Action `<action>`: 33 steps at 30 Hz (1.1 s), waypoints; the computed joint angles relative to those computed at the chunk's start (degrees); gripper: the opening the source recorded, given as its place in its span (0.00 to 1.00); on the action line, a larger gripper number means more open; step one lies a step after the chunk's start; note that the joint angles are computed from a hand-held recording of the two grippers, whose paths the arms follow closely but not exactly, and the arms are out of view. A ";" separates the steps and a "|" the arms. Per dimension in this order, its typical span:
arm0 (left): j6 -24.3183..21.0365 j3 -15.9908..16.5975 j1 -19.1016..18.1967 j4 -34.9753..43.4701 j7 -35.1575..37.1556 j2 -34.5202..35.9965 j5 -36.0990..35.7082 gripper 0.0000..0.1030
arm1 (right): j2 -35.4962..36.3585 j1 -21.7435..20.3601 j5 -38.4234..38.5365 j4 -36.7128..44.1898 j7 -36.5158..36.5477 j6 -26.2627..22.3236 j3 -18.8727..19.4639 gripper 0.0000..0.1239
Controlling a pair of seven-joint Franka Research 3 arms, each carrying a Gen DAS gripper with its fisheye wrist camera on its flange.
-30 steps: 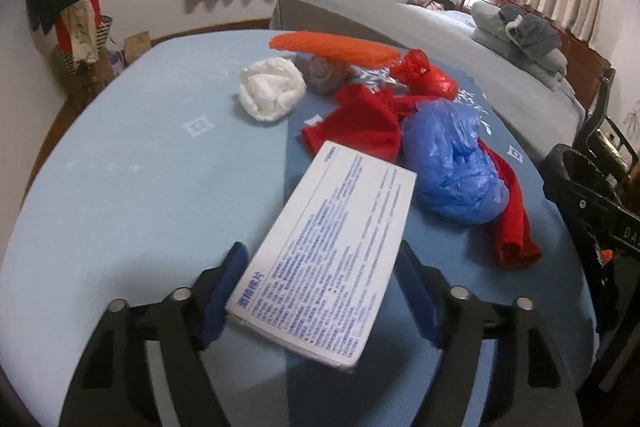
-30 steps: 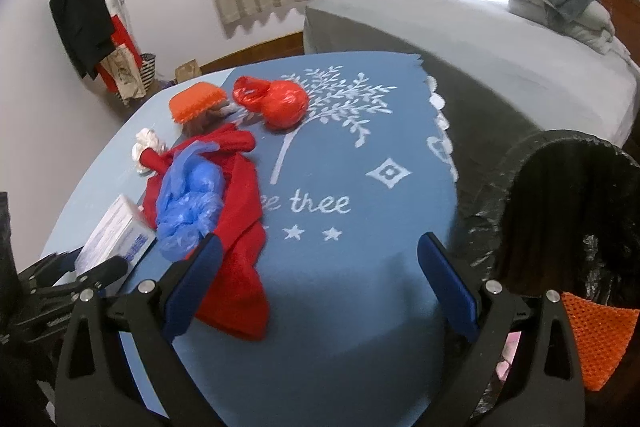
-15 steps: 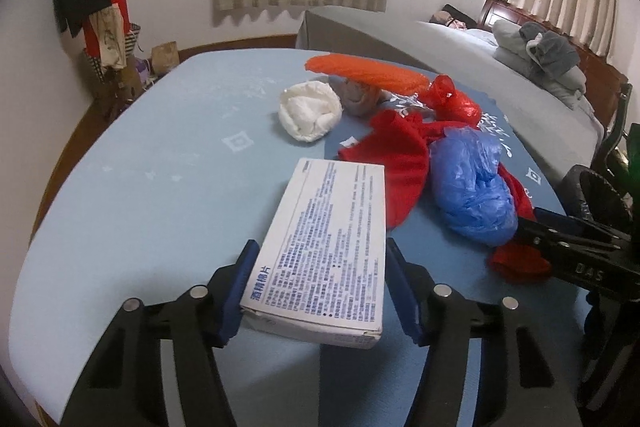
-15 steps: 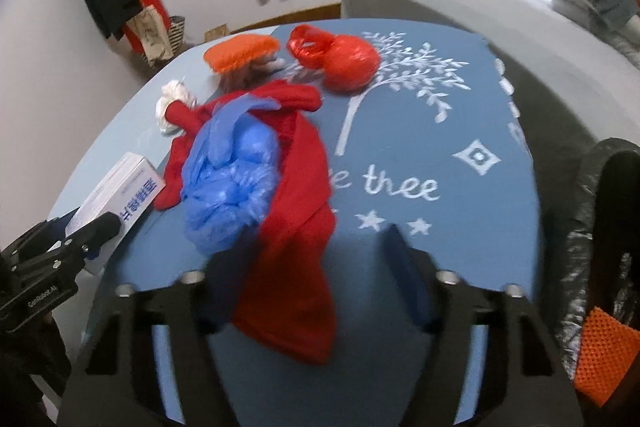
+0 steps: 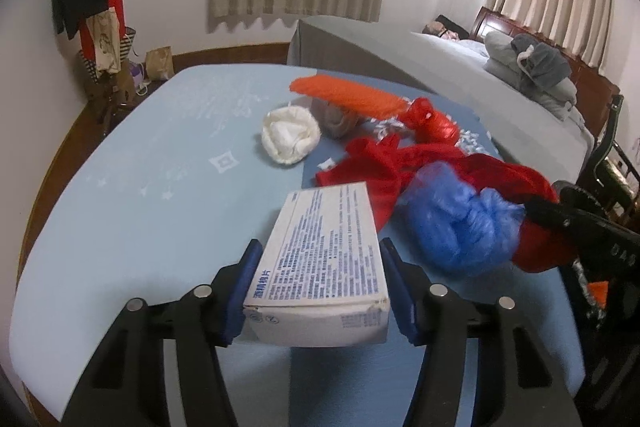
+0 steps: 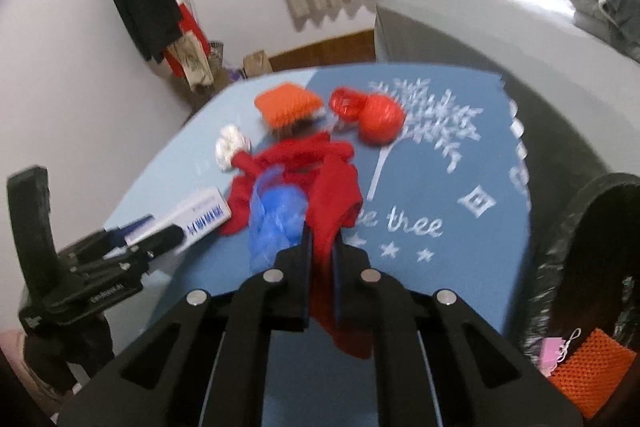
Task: Collect trash
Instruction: 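Carry the box and red cloth over the trash bin and open both grippers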
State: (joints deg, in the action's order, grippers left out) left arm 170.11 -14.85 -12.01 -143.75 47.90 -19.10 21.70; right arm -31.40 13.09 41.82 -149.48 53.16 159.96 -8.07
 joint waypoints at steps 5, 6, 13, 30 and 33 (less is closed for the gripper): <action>-0.15 -1.44 0.68 0.95 -1.44 -0.43 1.49 0.56 | -1.39 -1.07 -1.12 0.10 -0.43 -0.36 -0.31 0.06; -0.24 -1.34 0.37 1.05 -1.57 -0.49 1.33 0.56 | -1.66 -1.21 -0.99 -0.06 -0.23 -0.39 -0.55 0.06; 0.06 -2.15 0.06 1.65 -2.66 -2.18 2.18 0.56 | -6.03 -2.05 -1.36 -1.04 -0.25 -0.55 -1.64 0.06; 2.27 -6.40 -1.99 10.64 -4.10 1.84 6.25 0.56 | -17.14 -9.53 -6.50 -2.28 -0.02 -3.52 -4.60 0.06; 3.10 -7.51 -2.41 12.88 -4.99 3.84 7.85 0.56 | -18.95 -12.50 -8.32 -2.87 0.73 -4.42 -4.98 0.06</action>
